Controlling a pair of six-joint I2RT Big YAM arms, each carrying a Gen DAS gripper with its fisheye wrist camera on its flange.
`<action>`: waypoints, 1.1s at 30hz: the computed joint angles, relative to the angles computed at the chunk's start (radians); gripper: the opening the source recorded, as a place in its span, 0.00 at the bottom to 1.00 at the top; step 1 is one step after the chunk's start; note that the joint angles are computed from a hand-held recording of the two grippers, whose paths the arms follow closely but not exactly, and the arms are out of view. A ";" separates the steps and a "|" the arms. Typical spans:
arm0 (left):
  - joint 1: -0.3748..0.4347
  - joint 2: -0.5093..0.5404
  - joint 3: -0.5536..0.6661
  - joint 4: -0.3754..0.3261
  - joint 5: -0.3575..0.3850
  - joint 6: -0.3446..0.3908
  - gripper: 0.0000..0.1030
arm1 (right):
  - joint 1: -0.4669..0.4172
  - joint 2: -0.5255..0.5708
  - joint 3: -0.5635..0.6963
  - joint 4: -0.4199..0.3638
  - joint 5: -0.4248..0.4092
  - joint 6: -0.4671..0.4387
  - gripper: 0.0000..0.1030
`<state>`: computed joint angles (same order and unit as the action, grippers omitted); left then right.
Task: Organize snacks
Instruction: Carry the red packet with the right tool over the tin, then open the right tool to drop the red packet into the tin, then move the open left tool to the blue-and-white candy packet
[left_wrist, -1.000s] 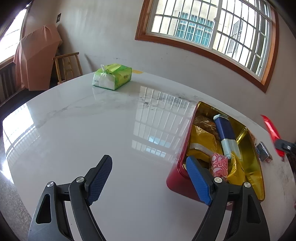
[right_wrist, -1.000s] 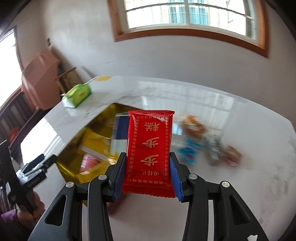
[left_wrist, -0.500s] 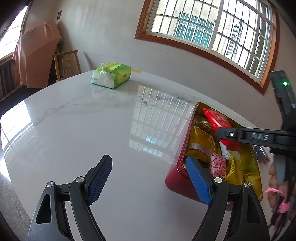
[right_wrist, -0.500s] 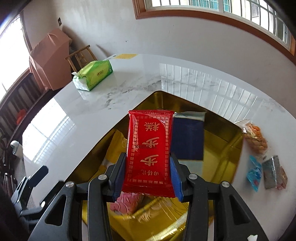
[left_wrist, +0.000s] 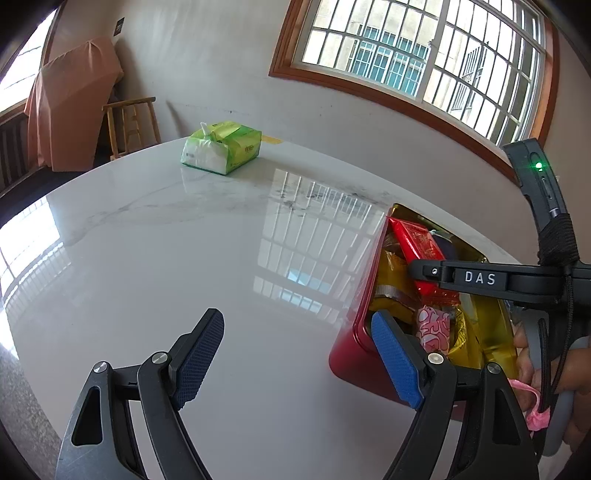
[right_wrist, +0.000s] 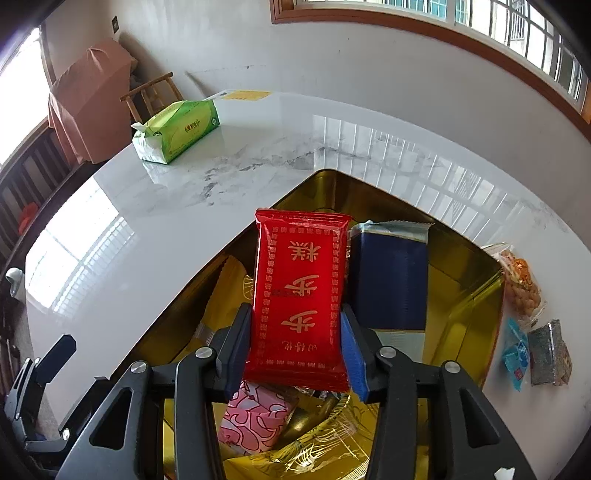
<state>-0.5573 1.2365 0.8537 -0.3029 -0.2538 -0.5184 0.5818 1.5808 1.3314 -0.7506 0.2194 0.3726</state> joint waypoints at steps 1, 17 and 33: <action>-0.001 0.000 0.000 -0.001 -0.002 0.001 0.80 | 0.001 -0.006 -0.007 0.013 0.006 0.000 0.44; -0.026 -0.013 0.004 -0.017 -0.036 0.040 0.80 | -0.022 -0.577 -0.540 0.153 0.239 0.067 0.57; -0.137 0.292 0.636 -0.432 0.545 0.207 0.80 | -0.495 -1.063 -0.832 -0.111 0.252 -0.060 0.55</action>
<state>-0.6939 1.5282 1.4897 -0.7353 0.2908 -0.3114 0.0865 0.5180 0.4994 -0.8617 0.4717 0.3130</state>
